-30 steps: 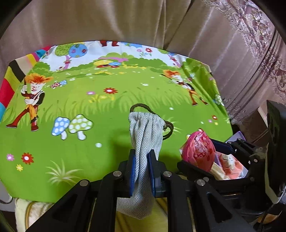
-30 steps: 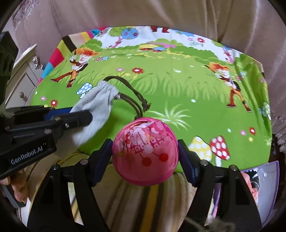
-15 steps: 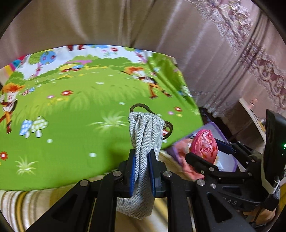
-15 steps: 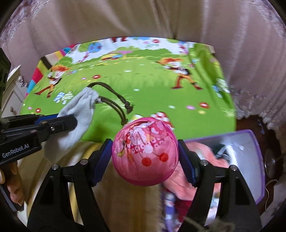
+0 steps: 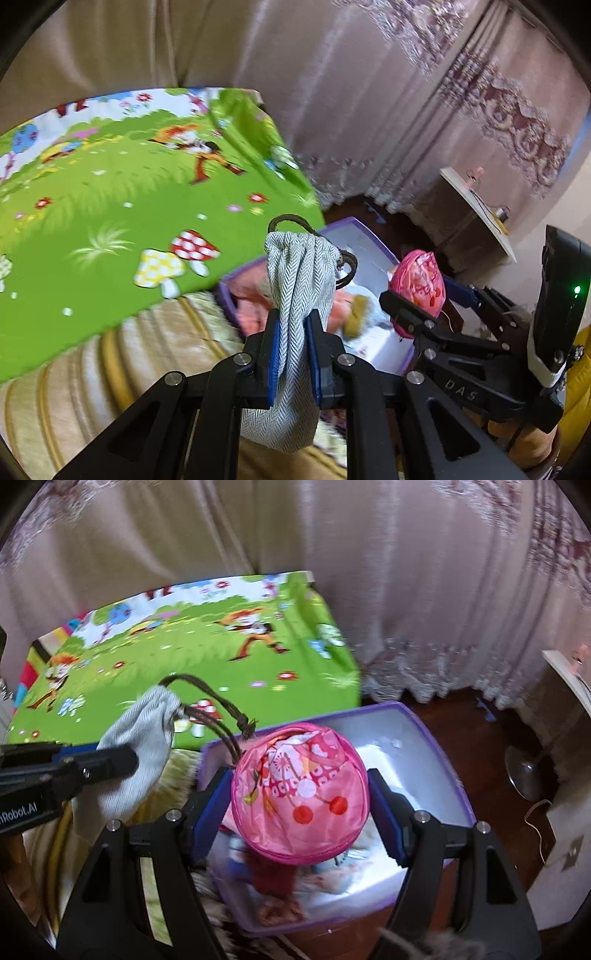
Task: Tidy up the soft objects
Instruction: 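Open both tools to drop the bag and ball into the box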
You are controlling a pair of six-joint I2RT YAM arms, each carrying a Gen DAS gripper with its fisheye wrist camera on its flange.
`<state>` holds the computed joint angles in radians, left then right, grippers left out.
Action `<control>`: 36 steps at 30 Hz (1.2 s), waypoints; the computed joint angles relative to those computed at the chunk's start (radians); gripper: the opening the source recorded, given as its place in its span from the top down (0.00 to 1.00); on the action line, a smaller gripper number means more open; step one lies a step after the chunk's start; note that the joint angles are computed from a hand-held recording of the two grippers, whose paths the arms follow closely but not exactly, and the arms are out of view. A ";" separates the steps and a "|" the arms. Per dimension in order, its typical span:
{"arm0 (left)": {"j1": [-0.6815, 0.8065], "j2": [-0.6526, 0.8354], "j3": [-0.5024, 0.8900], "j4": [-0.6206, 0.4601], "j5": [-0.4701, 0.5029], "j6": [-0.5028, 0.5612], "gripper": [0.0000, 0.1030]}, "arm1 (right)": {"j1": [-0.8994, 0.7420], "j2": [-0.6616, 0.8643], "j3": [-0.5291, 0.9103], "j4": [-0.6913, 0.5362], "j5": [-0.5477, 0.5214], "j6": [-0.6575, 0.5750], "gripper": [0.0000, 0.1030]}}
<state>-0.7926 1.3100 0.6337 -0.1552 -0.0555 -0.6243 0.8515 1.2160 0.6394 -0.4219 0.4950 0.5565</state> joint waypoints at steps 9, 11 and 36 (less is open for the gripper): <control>-0.079 0.074 0.030 0.030 0.008 -0.038 0.74 | -0.048 -0.154 -0.074 -0.092 0.026 0.038 0.26; -0.077 0.069 0.027 0.032 0.009 -0.040 0.59 | -0.057 -0.162 -0.079 -0.099 0.022 0.044 0.25; -0.164 0.081 0.062 -0.046 -0.058 -0.058 0.13 | -0.016 -0.212 -0.073 -0.170 0.074 0.081 0.21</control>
